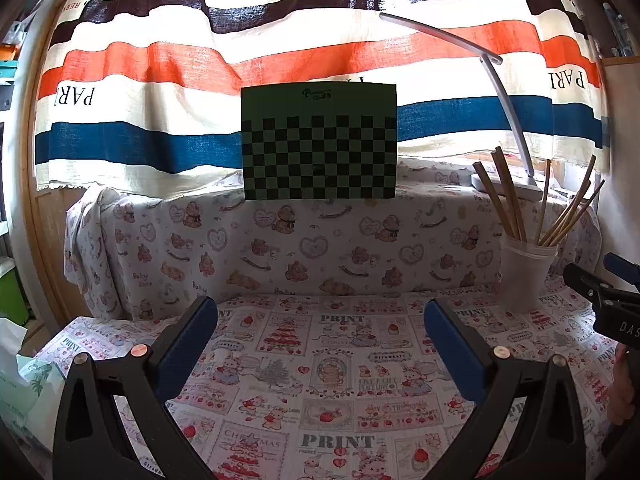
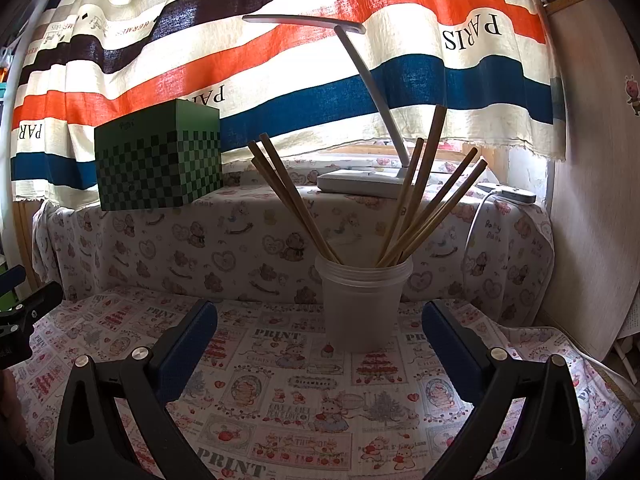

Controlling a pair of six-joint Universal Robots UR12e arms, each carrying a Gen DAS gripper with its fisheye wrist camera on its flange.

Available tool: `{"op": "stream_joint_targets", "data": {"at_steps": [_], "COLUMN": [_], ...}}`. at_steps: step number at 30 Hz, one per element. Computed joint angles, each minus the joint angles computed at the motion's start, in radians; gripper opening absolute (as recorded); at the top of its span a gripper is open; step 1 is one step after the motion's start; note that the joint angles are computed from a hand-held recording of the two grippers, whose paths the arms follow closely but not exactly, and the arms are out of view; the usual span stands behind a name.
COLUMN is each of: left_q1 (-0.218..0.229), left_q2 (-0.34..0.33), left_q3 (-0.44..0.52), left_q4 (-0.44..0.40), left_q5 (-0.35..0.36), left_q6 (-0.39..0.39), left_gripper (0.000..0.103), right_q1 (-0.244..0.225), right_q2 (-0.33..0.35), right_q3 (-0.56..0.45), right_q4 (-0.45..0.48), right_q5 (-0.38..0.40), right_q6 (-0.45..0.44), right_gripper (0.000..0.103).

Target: Organize utensils

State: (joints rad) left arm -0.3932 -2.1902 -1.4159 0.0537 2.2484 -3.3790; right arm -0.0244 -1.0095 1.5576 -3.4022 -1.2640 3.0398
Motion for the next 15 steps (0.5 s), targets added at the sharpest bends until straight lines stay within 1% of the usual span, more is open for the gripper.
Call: {"op": "stream_joint_targets", "data": {"at_steps": [15], "left_q1": [0.001], "left_q2": [0.0], "left_q3": [0.0], "left_q4": [-0.002], "left_q5": [0.0], "left_q6": [-0.006], "left_gripper": [0.103], "right_q1": [0.0], "right_q2": [0.0], "right_q3": [-0.001], "right_q4": [0.0], "right_q5": [0.001], "right_q6": [-0.001], "right_gripper": [0.103]}}
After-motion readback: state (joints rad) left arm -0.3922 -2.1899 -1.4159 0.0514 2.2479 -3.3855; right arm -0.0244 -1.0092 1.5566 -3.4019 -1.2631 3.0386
